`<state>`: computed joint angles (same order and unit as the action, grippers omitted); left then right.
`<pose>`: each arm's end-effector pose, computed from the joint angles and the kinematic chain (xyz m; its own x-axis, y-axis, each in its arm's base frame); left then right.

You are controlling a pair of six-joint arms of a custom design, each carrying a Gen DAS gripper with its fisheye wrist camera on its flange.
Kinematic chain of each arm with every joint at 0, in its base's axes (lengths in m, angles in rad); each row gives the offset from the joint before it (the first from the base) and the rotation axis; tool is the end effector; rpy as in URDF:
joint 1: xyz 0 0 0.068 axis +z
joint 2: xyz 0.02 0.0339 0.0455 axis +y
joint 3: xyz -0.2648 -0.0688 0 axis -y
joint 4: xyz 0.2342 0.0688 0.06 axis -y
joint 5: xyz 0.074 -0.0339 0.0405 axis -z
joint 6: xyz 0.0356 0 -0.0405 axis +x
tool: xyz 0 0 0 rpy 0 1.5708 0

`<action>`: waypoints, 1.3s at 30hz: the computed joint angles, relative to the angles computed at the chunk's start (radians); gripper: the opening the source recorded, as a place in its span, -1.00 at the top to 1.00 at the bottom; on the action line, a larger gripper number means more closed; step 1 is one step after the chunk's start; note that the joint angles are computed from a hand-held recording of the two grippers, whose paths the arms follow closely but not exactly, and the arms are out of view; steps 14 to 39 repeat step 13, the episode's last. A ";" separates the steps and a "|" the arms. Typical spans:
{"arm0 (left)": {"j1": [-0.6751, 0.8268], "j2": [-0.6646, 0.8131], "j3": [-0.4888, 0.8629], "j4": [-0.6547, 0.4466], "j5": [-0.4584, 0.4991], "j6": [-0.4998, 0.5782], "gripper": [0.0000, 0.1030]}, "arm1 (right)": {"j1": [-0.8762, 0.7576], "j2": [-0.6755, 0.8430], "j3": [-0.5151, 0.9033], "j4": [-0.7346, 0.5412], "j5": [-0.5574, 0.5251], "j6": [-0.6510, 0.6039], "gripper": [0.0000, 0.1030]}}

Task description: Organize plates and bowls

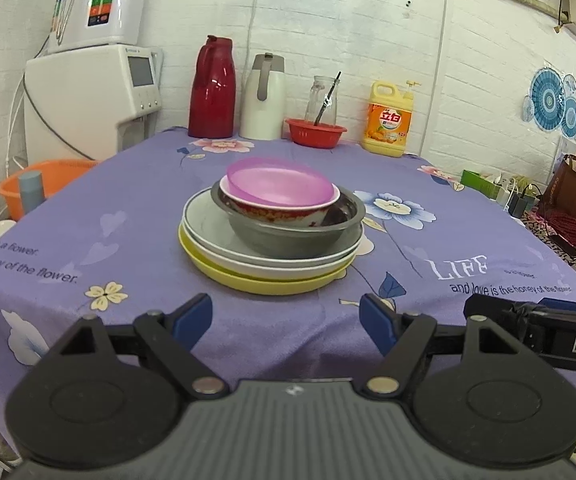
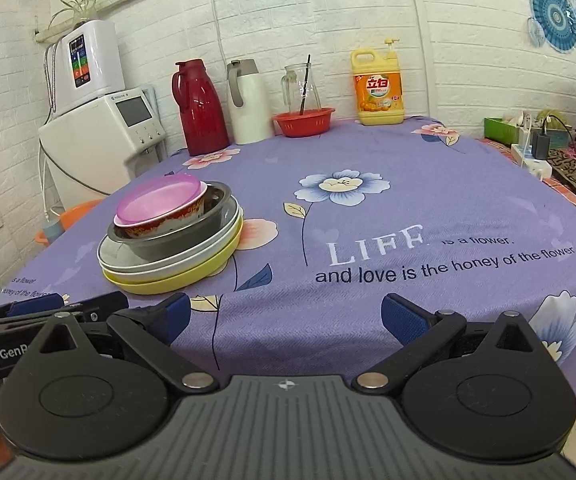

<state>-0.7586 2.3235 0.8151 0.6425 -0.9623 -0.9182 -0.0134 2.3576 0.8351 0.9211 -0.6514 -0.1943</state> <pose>0.2644 -0.2104 0.0049 -0.3416 -0.3020 -0.8900 -0.4348 0.8903 -0.1353 0.3634 0.0167 0.0116 -0.4606 -0.1474 -0.8753 -0.5892 0.7882 0.1774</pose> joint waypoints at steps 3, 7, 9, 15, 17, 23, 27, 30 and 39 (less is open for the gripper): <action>0.016 -0.007 -0.018 0.019 0.028 -0.016 -0.45 | -0.001 0.000 0.006 -0.020 -0.014 -0.007 -1.00; 0.009 -0.006 0.005 -0.059 -0.022 -0.052 -0.44 | -0.001 -0.003 0.000 -0.019 -0.026 -0.012 -1.00; 0.006 -0.009 0.008 -0.078 -0.041 -0.059 -0.44 | 0.002 -0.004 -0.010 -0.007 -0.021 -0.012 -1.00; -0.011 -0.008 0.044 -0.157 -0.093 -0.061 -0.45 | 0.004 -0.008 -0.026 0.020 -0.015 -0.008 -1.00; -0.011 -0.008 0.044 -0.157 -0.093 -0.061 -0.45 | 0.004 -0.008 -0.026 0.020 -0.015 -0.008 -1.00; -0.011 -0.008 0.044 -0.157 -0.093 -0.061 -0.45 | 0.004 -0.008 -0.026 0.020 -0.015 -0.008 -1.00; -0.011 -0.008 0.044 -0.157 -0.093 -0.061 -0.45 | 0.004 -0.008 -0.026 0.020 -0.015 -0.008 -1.00; -0.011 -0.008 0.044 -0.157 -0.093 -0.061 -0.45 | 0.004 -0.008 -0.026 0.020 -0.015 -0.008 -1.00; -0.011 -0.008 0.044 -0.157 -0.093 -0.061 -0.45 | 0.004 -0.008 -0.026 0.020 -0.015 -0.008 -1.00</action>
